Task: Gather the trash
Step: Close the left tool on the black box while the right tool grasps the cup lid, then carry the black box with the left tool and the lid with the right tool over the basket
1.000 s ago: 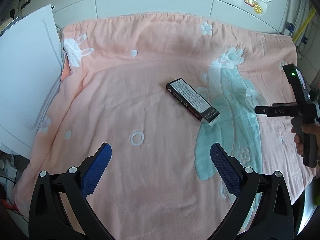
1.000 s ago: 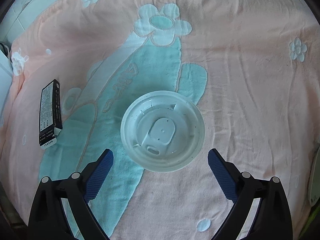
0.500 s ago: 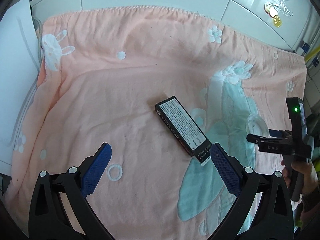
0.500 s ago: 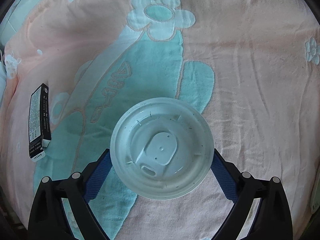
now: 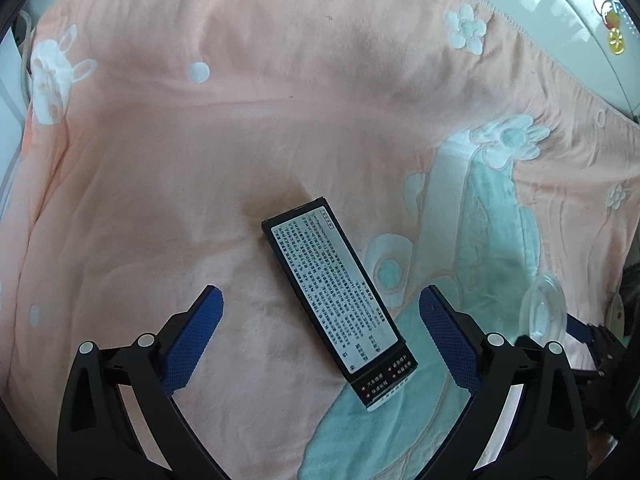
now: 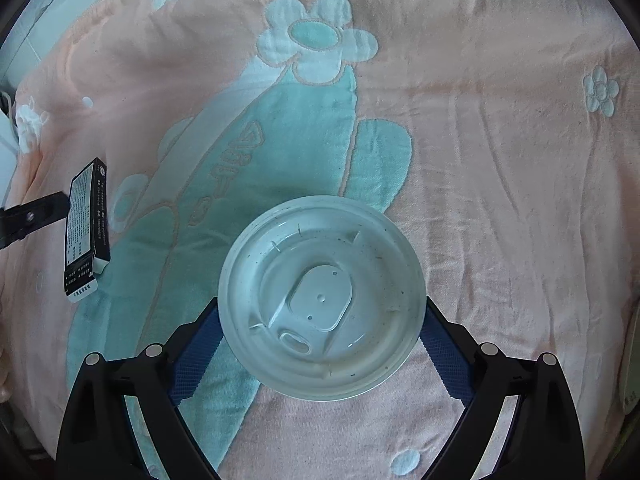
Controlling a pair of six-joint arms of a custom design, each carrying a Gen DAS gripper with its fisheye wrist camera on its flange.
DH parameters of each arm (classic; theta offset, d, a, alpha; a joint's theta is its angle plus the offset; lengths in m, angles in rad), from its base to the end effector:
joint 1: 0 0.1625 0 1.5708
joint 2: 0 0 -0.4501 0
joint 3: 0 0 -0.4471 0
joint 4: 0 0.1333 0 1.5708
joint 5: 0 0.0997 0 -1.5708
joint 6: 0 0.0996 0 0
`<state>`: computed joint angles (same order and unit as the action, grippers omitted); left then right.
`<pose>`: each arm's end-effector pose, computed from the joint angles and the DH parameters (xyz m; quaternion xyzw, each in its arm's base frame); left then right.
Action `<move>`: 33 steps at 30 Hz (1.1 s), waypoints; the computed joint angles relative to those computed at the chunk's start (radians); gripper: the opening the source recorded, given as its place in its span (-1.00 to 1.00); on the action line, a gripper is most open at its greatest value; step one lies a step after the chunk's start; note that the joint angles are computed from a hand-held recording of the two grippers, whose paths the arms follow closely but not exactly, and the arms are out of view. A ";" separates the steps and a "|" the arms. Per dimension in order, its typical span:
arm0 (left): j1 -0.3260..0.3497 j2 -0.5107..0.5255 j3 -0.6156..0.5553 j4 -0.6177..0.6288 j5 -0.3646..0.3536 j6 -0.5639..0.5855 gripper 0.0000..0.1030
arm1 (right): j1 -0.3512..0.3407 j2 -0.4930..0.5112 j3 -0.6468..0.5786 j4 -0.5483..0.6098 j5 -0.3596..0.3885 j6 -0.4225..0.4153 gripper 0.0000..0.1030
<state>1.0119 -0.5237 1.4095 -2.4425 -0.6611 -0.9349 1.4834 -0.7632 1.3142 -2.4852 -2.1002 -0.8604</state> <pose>-0.2294 -0.7665 -0.0212 -0.1648 0.8831 -0.2938 0.3267 0.0102 -0.8340 0.1946 0.3140 -0.8971 0.0378 0.3086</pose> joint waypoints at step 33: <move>-0.090 -0.126 0.232 -0.076 -0.065 -0.090 -0.08 | -0.028 -0.362 0.421 -0.059 0.075 -0.192 0.75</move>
<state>0.9219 -0.6498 1.6412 -2.5182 -0.7261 -1.0249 1.4557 -1.1255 1.7352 -2.5441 -2.0254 -1.0521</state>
